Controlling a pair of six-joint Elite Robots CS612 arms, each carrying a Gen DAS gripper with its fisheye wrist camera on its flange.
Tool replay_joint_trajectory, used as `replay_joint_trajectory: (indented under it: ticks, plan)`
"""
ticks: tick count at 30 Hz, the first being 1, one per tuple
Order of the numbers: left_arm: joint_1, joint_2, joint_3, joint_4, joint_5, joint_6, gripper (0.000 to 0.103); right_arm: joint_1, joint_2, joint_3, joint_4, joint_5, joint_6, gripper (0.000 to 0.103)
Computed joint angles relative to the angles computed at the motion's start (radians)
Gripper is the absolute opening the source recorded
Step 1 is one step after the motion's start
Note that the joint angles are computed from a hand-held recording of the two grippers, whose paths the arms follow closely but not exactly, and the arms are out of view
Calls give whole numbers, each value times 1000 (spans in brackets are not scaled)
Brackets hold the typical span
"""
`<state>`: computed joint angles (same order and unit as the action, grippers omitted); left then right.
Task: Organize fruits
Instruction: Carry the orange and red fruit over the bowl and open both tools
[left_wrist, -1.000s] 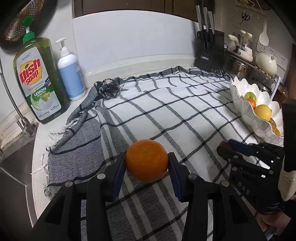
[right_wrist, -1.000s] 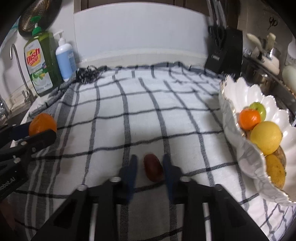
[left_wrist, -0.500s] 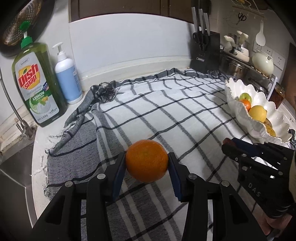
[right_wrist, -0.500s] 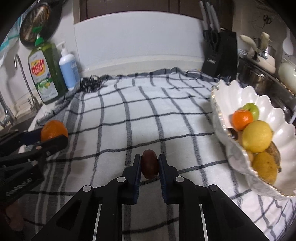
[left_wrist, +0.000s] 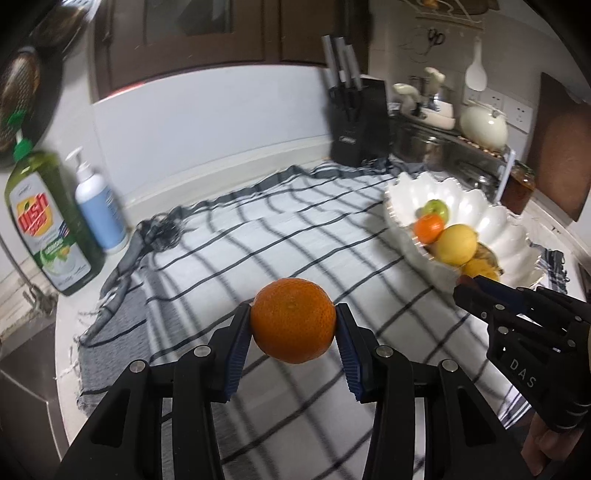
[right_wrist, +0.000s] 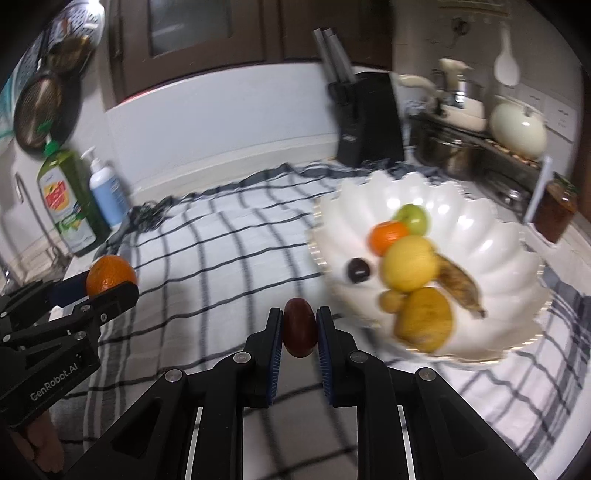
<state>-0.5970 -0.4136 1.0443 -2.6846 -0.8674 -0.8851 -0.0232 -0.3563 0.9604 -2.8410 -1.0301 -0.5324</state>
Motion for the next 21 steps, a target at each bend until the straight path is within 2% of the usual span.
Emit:
replay_joint_trajectory:
  ticks: [13, 21]
  plan:
    - [-5, 119, -273, 55, -27, 127, 44, -49, 29, -83, -63, -45, 143, 20]
    - [1, 215, -486, 125, -52, 177, 44, -66, 68, -172, -50, -62, 213, 20]
